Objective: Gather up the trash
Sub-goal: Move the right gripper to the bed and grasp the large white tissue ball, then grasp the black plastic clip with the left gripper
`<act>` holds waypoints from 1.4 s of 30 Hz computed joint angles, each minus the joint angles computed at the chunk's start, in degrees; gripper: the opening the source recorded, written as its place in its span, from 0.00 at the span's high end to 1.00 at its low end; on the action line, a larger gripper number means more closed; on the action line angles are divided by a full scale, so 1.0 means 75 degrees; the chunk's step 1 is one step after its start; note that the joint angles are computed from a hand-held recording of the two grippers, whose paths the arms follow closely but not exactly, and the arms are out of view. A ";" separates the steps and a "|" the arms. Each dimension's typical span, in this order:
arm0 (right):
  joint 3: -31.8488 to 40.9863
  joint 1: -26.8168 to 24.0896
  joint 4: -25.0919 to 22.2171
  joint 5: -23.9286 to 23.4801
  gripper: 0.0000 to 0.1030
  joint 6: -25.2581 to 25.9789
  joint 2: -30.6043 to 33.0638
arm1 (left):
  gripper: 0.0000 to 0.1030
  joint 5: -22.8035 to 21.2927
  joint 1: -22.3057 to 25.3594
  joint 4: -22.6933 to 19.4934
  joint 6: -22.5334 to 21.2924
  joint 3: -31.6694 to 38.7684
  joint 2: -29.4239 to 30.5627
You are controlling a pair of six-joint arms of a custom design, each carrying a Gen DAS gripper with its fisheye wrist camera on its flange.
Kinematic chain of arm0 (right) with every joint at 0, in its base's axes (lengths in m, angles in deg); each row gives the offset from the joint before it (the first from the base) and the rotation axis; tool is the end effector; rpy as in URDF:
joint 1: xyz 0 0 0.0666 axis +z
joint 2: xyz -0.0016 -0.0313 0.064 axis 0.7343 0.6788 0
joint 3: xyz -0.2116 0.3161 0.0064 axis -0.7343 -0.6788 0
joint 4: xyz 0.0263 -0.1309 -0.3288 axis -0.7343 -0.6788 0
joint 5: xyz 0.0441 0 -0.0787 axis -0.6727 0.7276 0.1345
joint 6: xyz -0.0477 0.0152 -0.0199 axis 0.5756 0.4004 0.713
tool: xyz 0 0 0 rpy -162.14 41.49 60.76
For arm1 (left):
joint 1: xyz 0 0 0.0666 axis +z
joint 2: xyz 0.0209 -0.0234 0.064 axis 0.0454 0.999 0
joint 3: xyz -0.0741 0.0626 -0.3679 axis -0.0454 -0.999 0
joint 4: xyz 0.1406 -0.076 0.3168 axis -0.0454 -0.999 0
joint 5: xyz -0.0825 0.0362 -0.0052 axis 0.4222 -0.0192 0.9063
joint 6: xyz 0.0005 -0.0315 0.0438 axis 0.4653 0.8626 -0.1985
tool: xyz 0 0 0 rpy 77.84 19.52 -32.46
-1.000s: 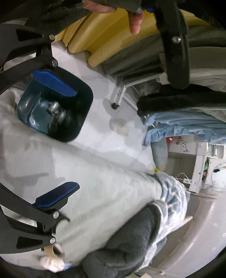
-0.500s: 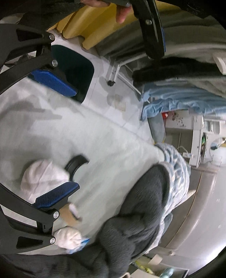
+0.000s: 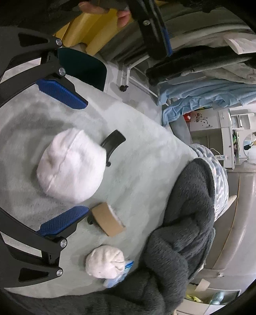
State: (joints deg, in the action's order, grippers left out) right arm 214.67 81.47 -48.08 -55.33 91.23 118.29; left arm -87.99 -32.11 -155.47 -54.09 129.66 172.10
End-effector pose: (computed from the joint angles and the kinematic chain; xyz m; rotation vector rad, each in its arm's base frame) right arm 0.4844 0.3374 0.5254 -0.9947 2.2485 0.4343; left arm 0.3744 -0.2408 0.5699 -0.1993 2.2230 -0.1176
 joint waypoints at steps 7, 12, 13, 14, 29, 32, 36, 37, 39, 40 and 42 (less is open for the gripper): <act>-0.0176 -0.0212 0.0023 -0.0383 0.26 0.0100 0.0057 | 0.04 0.0473 0.0050 0.0334 0.0045 0.0153 0.0400; -0.0249 -0.0305 0.0021 -0.0566 0.35 0.0182 0.0035 | 0.04 0.0594 0.0003 0.0405 0.0056 0.0392 0.0739; -0.0285 -0.0320 0.0035 -0.0602 0.36 0.0192 0.0005 | 0.04 0.0586 -0.0012 0.0420 0.0043 0.0428 0.0795; -0.0356 -0.0362 0.0052 -0.0673 0.38 0.0195 -0.0058 | 0.04 0.0578 -0.0024 0.0426 0.0038 0.0451 0.0830; -0.0669 -0.1121 0.0352 -0.1495 0.40 -0.0426 -0.0504 | 0.14 0.0447 -0.0277 -0.0043 0.0049 0.1343 0.1814; -0.0816 -0.1238 0.0544 -0.1627 0.40 -0.0546 -0.0608 | 0.15 0.0392 -0.0310 -0.0188 0.0028 0.1503 0.2018; -0.0906 -0.1396 0.0672 -0.1756 0.40 -0.0664 -0.0676 | 0.17 0.0364 -0.0326 -0.0369 0.0084 0.1691 0.2245; -0.0920 -0.1430 0.0692 -0.1789 0.40 -0.0695 -0.0689 | 0.19 0.0360 -0.0324 -0.0415 0.0112 0.1736 0.2301; -0.0966 -0.1486 0.0728 -0.1852 0.40 -0.0761 -0.0725 | 0.21 0.0369 -0.0322 -0.0451 0.0164 0.1791 0.2383; -0.0946 -0.1503 0.0722 -0.1874 0.40 -0.0787 -0.0716 | 0.23 0.0356 -0.0330 -0.0466 0.0185 0.1824 0.2418; -0.0935 -0.1525 0.0723 -0.1890 0.40 -0.0811 -0.0712 | 0.27 0.0302 -0.0329 -0.0497 0.0213 0.1908 0.2500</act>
